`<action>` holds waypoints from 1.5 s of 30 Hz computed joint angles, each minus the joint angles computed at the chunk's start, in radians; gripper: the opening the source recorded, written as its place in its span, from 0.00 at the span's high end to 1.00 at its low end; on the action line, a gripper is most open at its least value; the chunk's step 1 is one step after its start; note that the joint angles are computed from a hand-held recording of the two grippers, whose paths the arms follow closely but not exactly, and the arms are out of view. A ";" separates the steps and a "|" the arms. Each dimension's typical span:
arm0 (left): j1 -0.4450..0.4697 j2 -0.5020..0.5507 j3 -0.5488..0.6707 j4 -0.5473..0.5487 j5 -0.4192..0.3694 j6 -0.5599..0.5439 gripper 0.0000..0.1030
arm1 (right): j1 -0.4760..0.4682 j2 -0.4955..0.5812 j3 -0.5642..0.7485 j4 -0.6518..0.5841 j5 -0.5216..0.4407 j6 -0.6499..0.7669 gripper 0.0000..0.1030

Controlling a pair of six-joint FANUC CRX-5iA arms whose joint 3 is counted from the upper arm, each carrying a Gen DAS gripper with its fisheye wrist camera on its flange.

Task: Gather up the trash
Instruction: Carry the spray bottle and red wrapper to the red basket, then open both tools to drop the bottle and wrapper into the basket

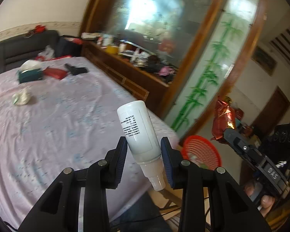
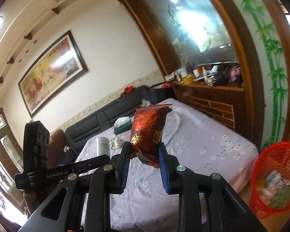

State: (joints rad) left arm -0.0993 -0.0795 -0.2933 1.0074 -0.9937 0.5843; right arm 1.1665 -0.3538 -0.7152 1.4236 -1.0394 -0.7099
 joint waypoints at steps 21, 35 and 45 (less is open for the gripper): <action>-0.254 0.076 0.120 0.033 -0.078 -0.065 0.67 | 0.544 -0.073 0.022 -0.290 -0.960 -0.190 0.71; -0.358 0.172 0.186 0.005 -0.087 -0.056 0.67 | 0.646 -0.105 0.016 -0.415 -1.099 -0.301 0.71; -0.427 0.298 0.269 -0.045 -0.100 -0.021 0.67 | 0.671 -0.198 -0.048 -0.504 -1.091 -0.399 0.71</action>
